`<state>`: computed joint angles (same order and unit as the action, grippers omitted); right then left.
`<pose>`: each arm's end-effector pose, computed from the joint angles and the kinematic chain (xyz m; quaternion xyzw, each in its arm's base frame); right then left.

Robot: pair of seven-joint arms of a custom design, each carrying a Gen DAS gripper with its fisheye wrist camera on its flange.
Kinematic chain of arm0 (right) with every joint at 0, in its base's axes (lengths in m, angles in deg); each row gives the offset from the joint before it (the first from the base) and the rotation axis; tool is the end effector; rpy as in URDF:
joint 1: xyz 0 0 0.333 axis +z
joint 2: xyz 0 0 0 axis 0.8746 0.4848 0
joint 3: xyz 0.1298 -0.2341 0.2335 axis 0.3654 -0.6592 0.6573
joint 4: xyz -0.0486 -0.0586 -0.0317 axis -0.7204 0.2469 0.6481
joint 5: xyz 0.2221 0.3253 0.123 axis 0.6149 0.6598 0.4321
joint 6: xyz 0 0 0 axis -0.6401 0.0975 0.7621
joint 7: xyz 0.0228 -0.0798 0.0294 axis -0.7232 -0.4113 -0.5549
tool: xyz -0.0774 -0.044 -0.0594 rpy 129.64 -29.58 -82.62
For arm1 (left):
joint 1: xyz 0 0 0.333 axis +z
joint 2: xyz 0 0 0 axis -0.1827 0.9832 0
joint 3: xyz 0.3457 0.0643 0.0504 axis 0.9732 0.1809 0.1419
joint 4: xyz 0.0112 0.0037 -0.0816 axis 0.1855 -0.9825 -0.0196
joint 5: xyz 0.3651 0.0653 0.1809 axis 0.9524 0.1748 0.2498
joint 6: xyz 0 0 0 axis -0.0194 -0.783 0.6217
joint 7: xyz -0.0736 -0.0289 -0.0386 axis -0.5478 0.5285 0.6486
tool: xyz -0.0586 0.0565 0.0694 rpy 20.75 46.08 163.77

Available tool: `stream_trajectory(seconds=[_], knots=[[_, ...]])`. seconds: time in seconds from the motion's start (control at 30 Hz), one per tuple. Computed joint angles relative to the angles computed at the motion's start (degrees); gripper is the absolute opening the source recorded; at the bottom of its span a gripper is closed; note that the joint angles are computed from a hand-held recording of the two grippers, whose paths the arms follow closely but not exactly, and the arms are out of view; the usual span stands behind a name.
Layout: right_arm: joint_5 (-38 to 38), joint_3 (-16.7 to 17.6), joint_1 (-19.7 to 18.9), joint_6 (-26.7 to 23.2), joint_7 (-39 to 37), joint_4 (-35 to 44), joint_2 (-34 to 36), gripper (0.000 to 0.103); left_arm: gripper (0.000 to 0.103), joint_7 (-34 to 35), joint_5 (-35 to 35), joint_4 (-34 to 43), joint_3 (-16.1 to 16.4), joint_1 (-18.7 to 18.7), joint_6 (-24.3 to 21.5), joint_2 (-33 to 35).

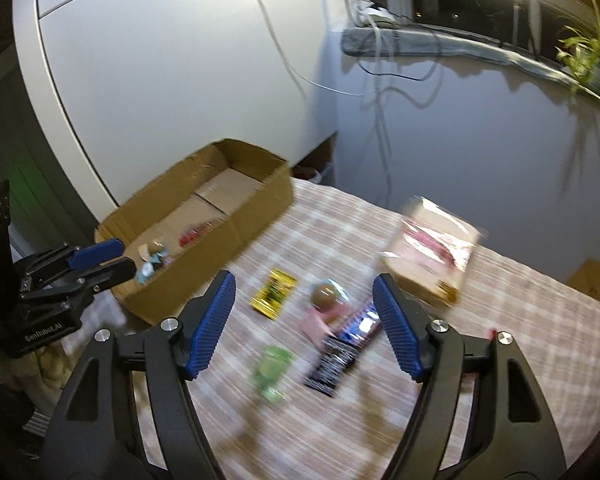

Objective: Organize snacks
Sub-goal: 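Move both open tools back over the remaining snacks, then grasp the red-ended chocolate candy bag with the right tool while the left tool grasps the green candy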

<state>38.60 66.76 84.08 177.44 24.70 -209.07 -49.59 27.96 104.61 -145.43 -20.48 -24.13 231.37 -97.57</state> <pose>0.5257 0.2685 0.4956 -0.8351 0.3835 -0.0950 0.3827 0.3877 -0.3013 0.4740 -0.6946 0.5759 -0.3344 0.2722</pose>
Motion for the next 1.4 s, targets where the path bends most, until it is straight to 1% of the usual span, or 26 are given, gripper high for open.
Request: stream_trajectory(seconds=[0.1, 0.27, 0.47, 0.57, 0.73, 0.83, 1.0, 1.03, 1.07, 1.1, 1.23, 1.33, 1.37, 1.4], knots=[[-1.4, -0.9, -1.0, 0.3, 0.8, -1.5, -0.8, 0.074, 0.038, 0.6, -0.1, 1.8, -0.3, -0.6, 0.8, 2.5], [-5.0, -2.4, -3.2, 0.7, 3.4, -3.2, -0.9, 0.074, 0.038, 1.5, -0.4, 4.6, 0.2, -2.0, 3.4, 7.4], [-8.3, -3.3, -5.4, 1.1, 5.4, -4.4, -0.3, 0.074, 0.038, 4.7, -2.4, 7.4, 1.0, -4.3, 5.8, 11.9], [-8.5, -3.6, -6.2, 0.5, 5.1, -5.0, 0.0, 0.074, 0.038, 6.8, -3.8, 8.8, 1.3, -5.6, 6.2, 14.2], [-10.2, -3.4, -6.6, 1.8, 5.4, -6.1, 0.6, 0.074, 0.038, 9.8, -5.9, 10.5, 1.9, -7.4, 6.1, 17.3], [-10.3, -3.3, -6.7, 1.9, 5.2, -5.8, 1.3, 0.074, 0.038, 10.7, -6.5, 11.3, 2.3, -8.3, 5.2, 18.2], [-12.5, -3.4, -6.9, 0.8, 8.5, -4.0, 3.5, 0.075, 0.038, 12.6, -8.1, 12.1, 2.7, -9.2, 4.4, 19.5], [-13.6, -3.4, -6.8, 0.6, 9.5, -3.6, 4.1, 0.077, 0.038, 12.7, -8.2, 12.3, 2.8, -9.3, 4.2, 19.7], [-15.2, -3.4, -6.7, 0.9, 10.9, -3.4, 4.7, 0.085, 0.038, 12.9, -8.3, 12.4, 3.0, -9.4, 4.1, 20.0], [-15.9, -3.4, -6.6, 1.4, 11.5, -3.3, 5.1, 0.089, 0.038, 12.6, -8.2, 12.5, 3.1, -9.5, 3.9, 20.1], [-16.4, -2.9, -6.3, 2.5, 11.1, -2.7, 6.2, 0.090, 0.038, 12.7, -7.4, 13.2, 3.4, -9.9, 2.7, 20.7], [-20.2, -3.3, -5.5, 4.2, 13.5, -2.5, 7.1, 0.090, 0.038, 13.2, -7.0, 13.4, 3.3, -10.2, 1.9, 20.8], [-21.8, -3.5, -5.2, 4.7, 14.4, -2.5, 7.4, 0.090, 0.033, 13.4, -6.9, 13.5, 3.3, -10.3, 1.7, 20.9], [-22.7, -3.6, -5.1, 4.9, 14.9, -2.5, 7.6, 0.090, 0.030, 13.9, -7.2, 13.5, 3.3, -10.4, 1.6, 21.0]])
